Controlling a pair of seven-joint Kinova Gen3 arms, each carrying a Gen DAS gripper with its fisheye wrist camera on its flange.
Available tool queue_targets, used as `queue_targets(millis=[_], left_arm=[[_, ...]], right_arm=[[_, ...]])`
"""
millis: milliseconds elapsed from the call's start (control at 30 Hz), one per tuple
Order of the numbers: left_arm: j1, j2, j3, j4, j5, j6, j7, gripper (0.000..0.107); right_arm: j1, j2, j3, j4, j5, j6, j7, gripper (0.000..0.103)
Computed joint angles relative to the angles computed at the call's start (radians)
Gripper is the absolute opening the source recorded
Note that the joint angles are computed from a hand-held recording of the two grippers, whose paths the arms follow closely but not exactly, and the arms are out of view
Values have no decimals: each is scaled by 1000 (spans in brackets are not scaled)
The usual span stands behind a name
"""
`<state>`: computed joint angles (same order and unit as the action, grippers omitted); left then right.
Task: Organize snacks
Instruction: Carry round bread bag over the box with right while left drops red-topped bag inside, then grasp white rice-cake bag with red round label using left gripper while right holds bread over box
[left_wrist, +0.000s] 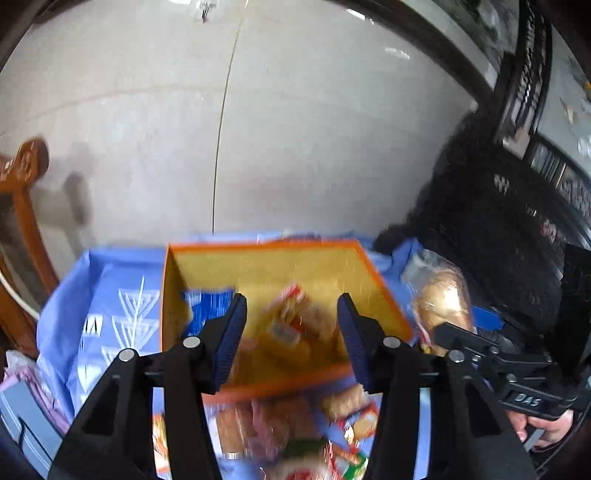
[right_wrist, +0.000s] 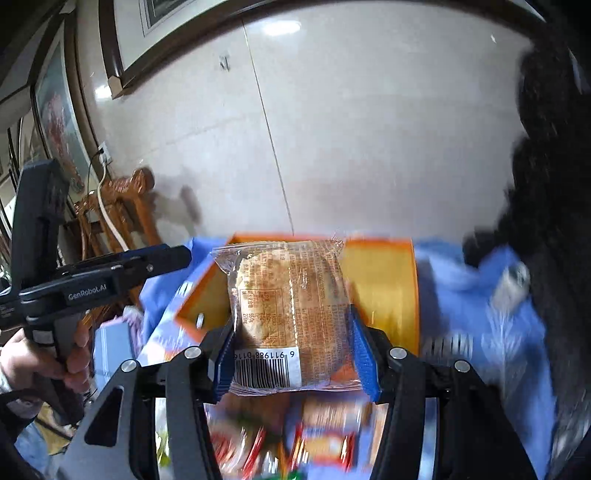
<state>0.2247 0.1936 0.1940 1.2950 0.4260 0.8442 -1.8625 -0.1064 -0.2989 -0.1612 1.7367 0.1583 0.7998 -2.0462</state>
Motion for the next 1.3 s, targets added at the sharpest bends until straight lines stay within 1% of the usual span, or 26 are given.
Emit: queue_targets(millis=[67, 133, 167, 233, 267, 333, 400, 433, 467, 533, 567, 600, 633, 700, 767, 867, 933, 967, 1000, 1033, 1067, 1100, 1133, 1167, 1200, 1300], left_arm=[[2, -7, -26, -6, 41, 19, -40, 49], [-24, -32, 0, 62, 44, 17, -96, 49], [-21, -44, 5, 102, 21, 22, -105, 49], [18, -45, -17, 183, -47, 63, -79, 49], [17, -31, -12, 223, -60, 100, -45, 49], [16, -14, -19, 277, -43, 138, -6, 49], [12, 16, -6, 320, -35, 178, 28, 50], [38, 23, -18, 334, -55, 178, 47, 52], [53, 26, -12, 355, -80, 163, 66, 63], [73, 21, -9, 376, -103, 135, 94, 73], [84, 22, -6, 376, -120, 129, 112, 82], [105, 35, -6, 362, -152, 140, 146, 86], [125, 44, -10, 351, -181, 149, 177, 90], [140, 40, 0, 353, -211, 146, 195, 91], [178, 37, -7, 360, -276, 144, 209, 95], [206, 42, 10, 390, -359, 144, 242, 95], [224, 20, -4, 444, -381, 91, 228, 95], [206, 10, 9, 467, -367, 66, 213, 90], [199, -8, 4, 491, -347, 35, 193, 86], [192, -17, -10, 510, -317, 17, 159, 79], [166, -26, -6, 523, -277, 8, 121, 72], [121, -32, 14, 528, -236, 12, 93, 69], [89, -39, 17, 531, -199, 22, 65, 67], [76, -44, 15, 536, -178, 23, 48, 66], [71, -55, -3, 541, -147, 27, 24, 64], [33, -98, -18, 546, -91, 47, -46, 64]], right_arm=[[4, 3, 4, -20, 12, -45, 5, 54], [10, -8, 2, -23, 9, -60, -3, 54], [13, -17, 0, -16, 2, -64, -14, 54], [20, -41, -9, 5, -11, -70, -37, 54], [31, -53, -26, 14, -2, -64, -52, 54], [47, -76, -60, 27, 15, -44, -81, 54], [45, -103, -76, 45, 9, -31, -101, 54], [44, -121, -83, 60, 5, -26, -109, 54], [48, -135, -99, 70, 7, -9, -119, 54], [53, -152, -121, 80, 4, 25, -138, 54], [48, -164, -122, 90, -10, 39, -149, 54], [45, -171, -119, 95, -22, 51, -158, 54], [44, -177, -118, 99, -32, 64, -167, 54], [46, -192, -119, 115, -44, 77, -185, 54], [48, -205, -126, 124, -46, 89, -196, 54], [45, -215, -133, 131, -51, 99, -203, 54], [44, -218, -136, 133, -51, 97, -205, 54], [45, -219, -139, 133, -49, 98, -206, 54], [46, -220, -144, 132, -46, 101, -205, 54], [47, -219, -149, 130, -41, 103, -204, 54], [43, -219, -147, 130, -43, 102, -203, 54], [39, -221, -141, 132, -48, 99, -202, 54], [40, -222, -140, 133, -49, 98, -203, 54], [42, -223, -141, 134, -48, 98, -204, 54], [44, -224, -141, 134, -48, 99, -206, 54], [44, -230, -135, 137, -51, 99, -206, 54]])
